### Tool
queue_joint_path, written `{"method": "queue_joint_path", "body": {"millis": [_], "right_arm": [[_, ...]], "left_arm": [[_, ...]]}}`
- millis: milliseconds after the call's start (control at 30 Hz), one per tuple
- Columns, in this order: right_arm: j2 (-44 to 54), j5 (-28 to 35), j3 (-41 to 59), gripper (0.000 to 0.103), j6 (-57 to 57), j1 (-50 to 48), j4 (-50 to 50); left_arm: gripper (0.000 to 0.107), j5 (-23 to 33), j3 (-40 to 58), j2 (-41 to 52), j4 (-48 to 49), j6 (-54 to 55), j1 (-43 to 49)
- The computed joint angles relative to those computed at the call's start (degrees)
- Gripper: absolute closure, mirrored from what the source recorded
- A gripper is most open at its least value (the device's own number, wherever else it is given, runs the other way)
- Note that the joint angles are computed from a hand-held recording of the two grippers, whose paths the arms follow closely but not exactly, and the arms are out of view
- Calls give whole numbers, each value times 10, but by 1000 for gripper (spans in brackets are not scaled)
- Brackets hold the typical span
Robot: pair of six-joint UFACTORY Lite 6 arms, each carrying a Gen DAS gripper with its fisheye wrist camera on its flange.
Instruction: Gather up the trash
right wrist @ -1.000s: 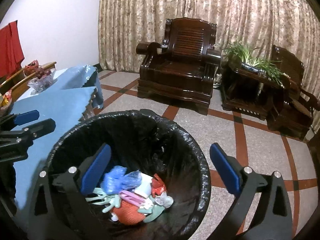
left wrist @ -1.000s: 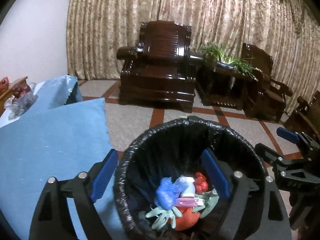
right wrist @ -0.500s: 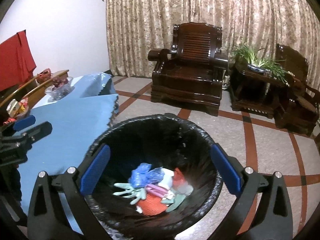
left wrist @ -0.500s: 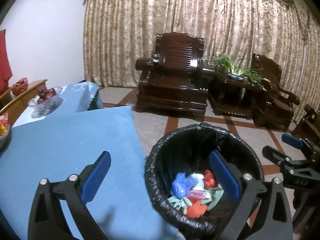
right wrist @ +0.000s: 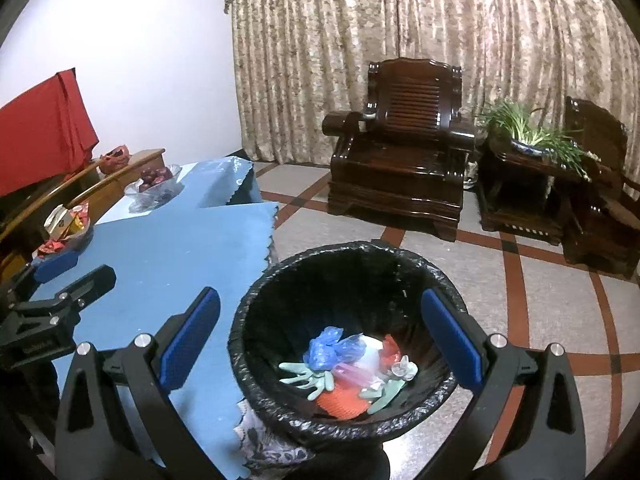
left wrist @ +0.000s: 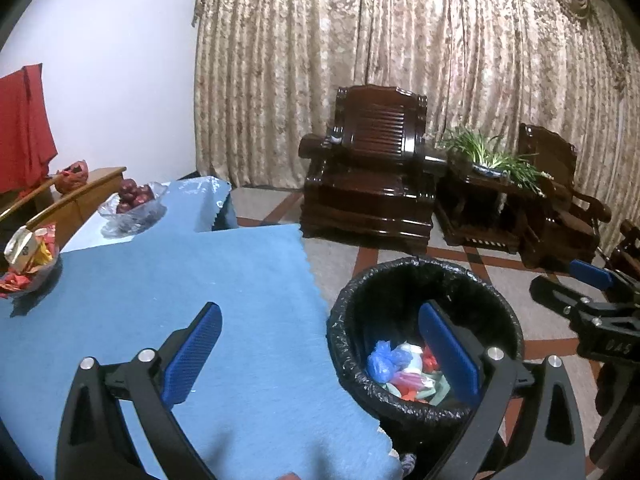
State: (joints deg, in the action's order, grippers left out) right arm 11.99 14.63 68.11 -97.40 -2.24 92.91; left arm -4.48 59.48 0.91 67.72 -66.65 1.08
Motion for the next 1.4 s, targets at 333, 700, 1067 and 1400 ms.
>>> {"method": "queue_joint_path", "body": {"millis": [333,700,1067,1400], "right_arm": [[-66,-18,-39,5,40,29,-38],[-103,-31,-62,5,58,53,-52],[-123,-35,-77,5,33,63,-26],[-124,-36,-78,5,33,64,-27]], "left_arm": [[10,13,-38,-74,219,-214,6],[10,6,-59,-112,351,-347,20],[10,1,-72,-124,285,-279,28],[10,-3,-73,-126,278,-271,32]]}}
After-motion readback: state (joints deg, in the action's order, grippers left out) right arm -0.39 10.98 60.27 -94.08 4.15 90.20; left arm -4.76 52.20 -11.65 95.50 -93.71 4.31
